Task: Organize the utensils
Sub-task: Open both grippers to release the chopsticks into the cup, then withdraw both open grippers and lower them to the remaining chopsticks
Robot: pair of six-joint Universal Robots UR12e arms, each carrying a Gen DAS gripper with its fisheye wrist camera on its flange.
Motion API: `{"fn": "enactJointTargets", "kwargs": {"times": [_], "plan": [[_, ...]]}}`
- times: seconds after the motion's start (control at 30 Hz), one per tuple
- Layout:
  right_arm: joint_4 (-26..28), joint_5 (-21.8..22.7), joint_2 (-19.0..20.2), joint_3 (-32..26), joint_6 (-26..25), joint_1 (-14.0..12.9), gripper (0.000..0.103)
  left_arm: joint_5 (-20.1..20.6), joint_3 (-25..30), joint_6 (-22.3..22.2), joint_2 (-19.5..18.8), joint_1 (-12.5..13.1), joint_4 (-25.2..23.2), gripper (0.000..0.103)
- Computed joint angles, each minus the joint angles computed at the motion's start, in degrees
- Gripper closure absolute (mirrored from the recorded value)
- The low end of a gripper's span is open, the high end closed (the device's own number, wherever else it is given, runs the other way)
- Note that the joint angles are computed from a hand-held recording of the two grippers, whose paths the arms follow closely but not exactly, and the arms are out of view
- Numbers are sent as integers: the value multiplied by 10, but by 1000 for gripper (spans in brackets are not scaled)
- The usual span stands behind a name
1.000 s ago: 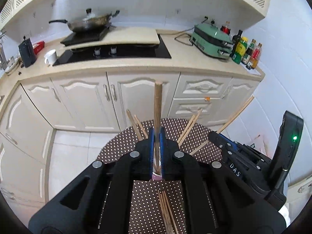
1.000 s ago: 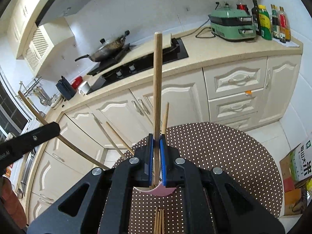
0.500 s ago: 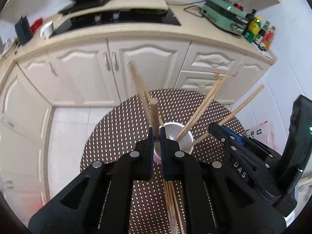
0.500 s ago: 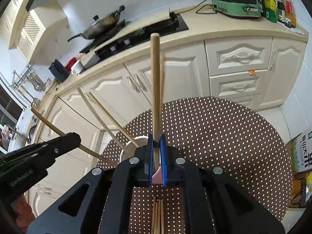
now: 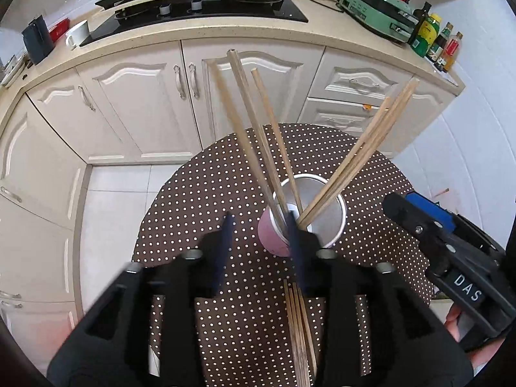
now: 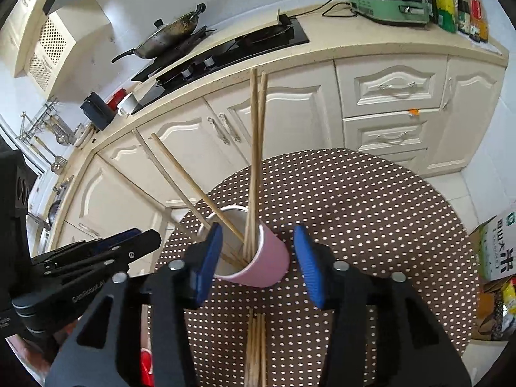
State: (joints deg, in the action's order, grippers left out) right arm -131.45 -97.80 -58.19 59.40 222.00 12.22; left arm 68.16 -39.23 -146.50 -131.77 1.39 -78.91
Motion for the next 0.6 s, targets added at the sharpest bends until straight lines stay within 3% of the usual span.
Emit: {"fn": "enactJointTargets", "kwargs": {"times": [0.1, 0.6], "plan": [[2, -5, -7, 7, -2, 2, 52, -8, -34, 5, 18, 3, 40, 52], [-11, -28, -34, 38, -10, 9, 46, -16, -88, 12, 54, 10, 67, 52]]}}
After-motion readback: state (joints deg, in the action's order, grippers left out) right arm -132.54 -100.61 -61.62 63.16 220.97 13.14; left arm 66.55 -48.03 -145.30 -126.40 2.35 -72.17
